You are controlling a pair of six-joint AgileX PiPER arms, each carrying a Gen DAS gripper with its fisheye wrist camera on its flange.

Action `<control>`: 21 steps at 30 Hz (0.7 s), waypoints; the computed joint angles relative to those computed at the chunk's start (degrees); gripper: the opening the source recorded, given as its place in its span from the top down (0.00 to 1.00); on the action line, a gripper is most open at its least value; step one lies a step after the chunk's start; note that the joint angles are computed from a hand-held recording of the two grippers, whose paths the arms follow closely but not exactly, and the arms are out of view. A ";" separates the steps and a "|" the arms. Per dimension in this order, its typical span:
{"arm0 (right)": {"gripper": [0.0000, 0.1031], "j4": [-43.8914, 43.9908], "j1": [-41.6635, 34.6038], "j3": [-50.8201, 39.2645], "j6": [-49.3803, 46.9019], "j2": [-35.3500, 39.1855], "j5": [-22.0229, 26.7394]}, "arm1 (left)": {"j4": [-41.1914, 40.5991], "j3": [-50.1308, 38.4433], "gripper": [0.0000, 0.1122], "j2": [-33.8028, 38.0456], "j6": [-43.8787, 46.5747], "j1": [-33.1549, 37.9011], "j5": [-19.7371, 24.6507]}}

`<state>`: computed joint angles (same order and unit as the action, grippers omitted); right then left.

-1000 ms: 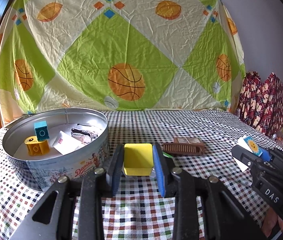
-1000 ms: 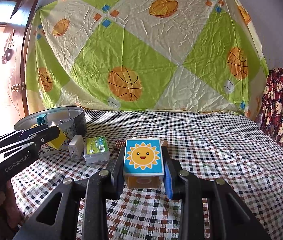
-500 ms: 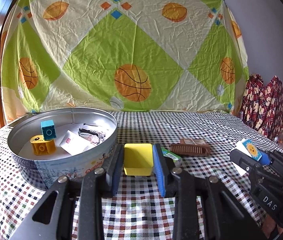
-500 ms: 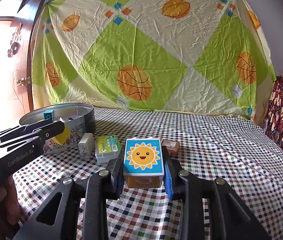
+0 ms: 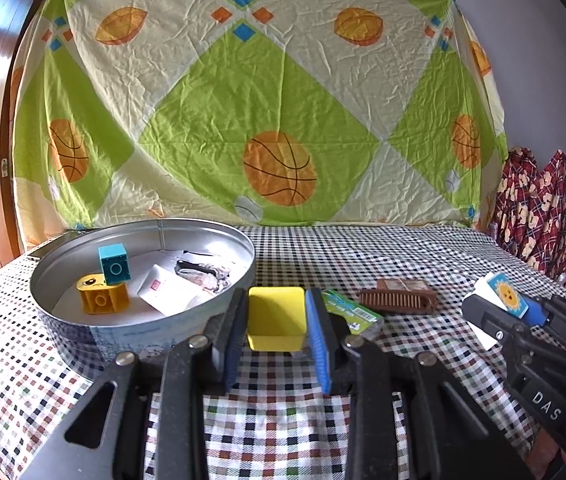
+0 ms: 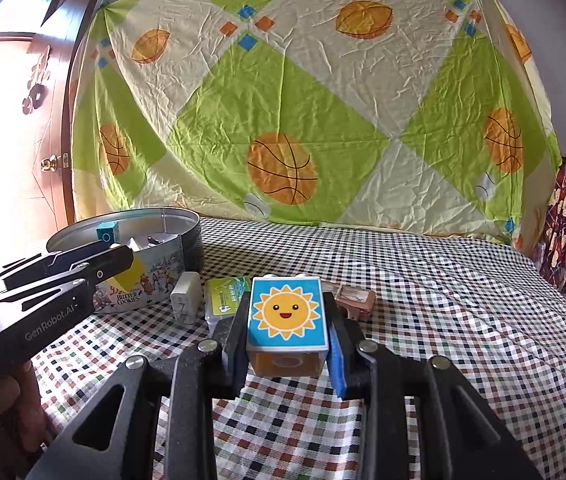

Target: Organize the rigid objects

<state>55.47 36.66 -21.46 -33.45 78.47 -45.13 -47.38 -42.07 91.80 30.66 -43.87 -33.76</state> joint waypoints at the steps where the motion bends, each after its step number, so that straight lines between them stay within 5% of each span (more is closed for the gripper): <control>1: 0.67 0.20 0.36 -0.36 -0.44 0.32 -0.09 | 0.25 0.09 0.74 -0.08 -0.22 0.25 0.07; 21: 0.67 -0.13 2.56 -6.29 -2.80 5.14 2.82 | 4.55 2.81 0.74 -2.19 -4.22 5.61 0.65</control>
<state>55.34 39.22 -27.75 -36.25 83.62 -42.31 -42.83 -39.26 89.61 26.45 -38.26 -33.12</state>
